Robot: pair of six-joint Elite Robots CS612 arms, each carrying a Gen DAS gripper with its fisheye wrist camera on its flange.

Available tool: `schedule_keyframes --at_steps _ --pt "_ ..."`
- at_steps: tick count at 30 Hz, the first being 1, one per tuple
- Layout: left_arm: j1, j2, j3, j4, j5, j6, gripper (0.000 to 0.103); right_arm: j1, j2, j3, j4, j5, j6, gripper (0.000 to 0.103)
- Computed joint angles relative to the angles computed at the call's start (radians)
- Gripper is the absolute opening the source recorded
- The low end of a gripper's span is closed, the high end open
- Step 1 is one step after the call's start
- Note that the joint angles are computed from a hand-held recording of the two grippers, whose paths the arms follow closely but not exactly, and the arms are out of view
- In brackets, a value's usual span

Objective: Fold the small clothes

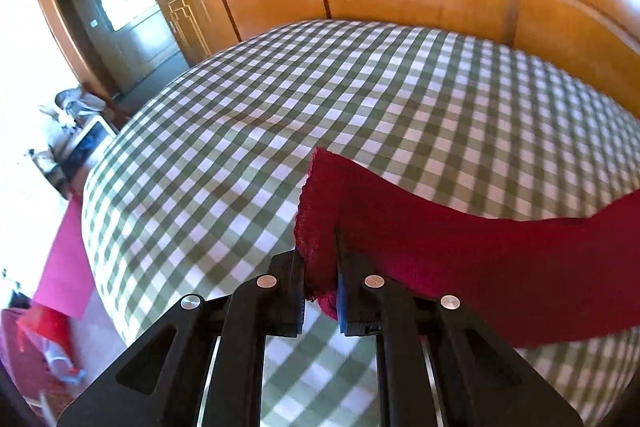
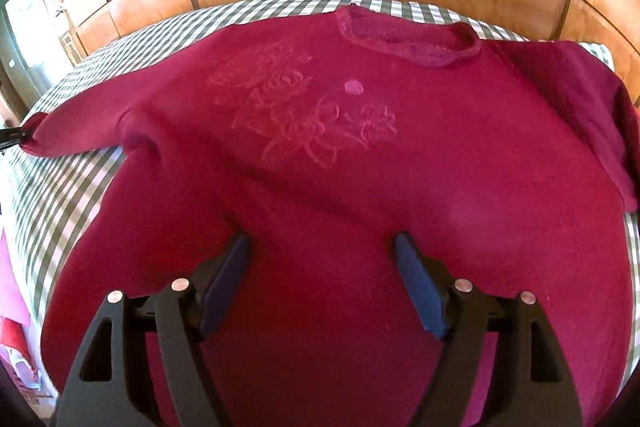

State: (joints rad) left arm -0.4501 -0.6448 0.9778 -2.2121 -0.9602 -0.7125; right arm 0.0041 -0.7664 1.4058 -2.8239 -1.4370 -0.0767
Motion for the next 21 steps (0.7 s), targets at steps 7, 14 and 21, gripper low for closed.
schedule_keyframes --at_steps 7,14,21 --pt "0.010 -0.014 0.017 0.010 -0.025 -0.177 0.039 -0.026 -0.019 0.017 0.016 0.087 -0.012 0.076" --pt "-0.049 -0.042 0.099 -0.379 -0.071 0.040 0.057 -0.096 -0.060 0.064 -0.061 0.004 0.105 0.075" --pt "-0.110 0.109 -0.176 -0.359 -0.242 0.323 0.057 -0.128 -0.028 -0.043 -0.085 -0.156 0.081 0.073"
